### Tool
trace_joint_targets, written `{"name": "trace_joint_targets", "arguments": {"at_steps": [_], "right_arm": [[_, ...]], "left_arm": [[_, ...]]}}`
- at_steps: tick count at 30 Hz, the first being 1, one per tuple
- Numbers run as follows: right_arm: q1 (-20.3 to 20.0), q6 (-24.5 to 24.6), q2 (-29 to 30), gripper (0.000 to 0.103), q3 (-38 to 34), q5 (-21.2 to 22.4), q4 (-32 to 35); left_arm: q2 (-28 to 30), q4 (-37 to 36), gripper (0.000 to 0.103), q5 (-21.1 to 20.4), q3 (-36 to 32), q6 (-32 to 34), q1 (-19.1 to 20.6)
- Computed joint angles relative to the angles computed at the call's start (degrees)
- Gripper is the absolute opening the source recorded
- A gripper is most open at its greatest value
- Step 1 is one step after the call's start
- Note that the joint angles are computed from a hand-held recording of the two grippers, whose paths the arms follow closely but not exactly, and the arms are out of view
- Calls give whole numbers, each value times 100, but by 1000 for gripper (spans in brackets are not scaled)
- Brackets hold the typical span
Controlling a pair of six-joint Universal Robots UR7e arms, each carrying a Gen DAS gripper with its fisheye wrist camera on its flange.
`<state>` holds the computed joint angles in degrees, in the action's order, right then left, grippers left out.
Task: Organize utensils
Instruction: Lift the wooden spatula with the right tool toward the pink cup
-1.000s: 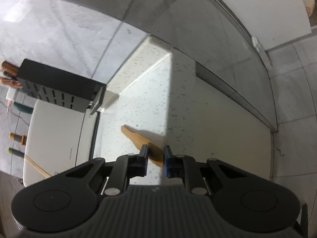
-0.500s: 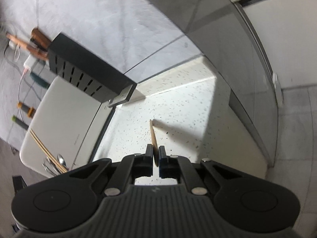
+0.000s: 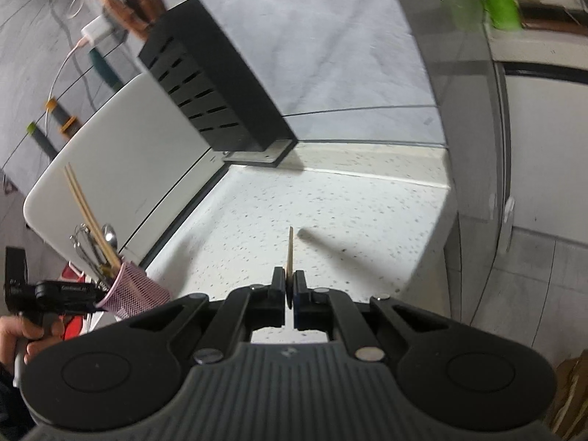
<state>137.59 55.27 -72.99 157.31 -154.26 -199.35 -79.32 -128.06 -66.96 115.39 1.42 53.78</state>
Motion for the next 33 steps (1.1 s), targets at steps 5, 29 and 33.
{"name": "trace_joint_targets", "arguments": {"at_steps": [5, 29, 33], "right_arm": [[101, -41, -255, 0, -335, 74, 862], [482, -21, -590, 0, -2272, 394, 4729], [551, -72, -541, 0, -2698, 411, 5397]], "left_arm": [[-22, -12, 41, -9, 24, 18, -20], [-112, -23, 41, -94, 15, 21, -13], [-133, 6, 41, -201, -35, 18, 46]]}}
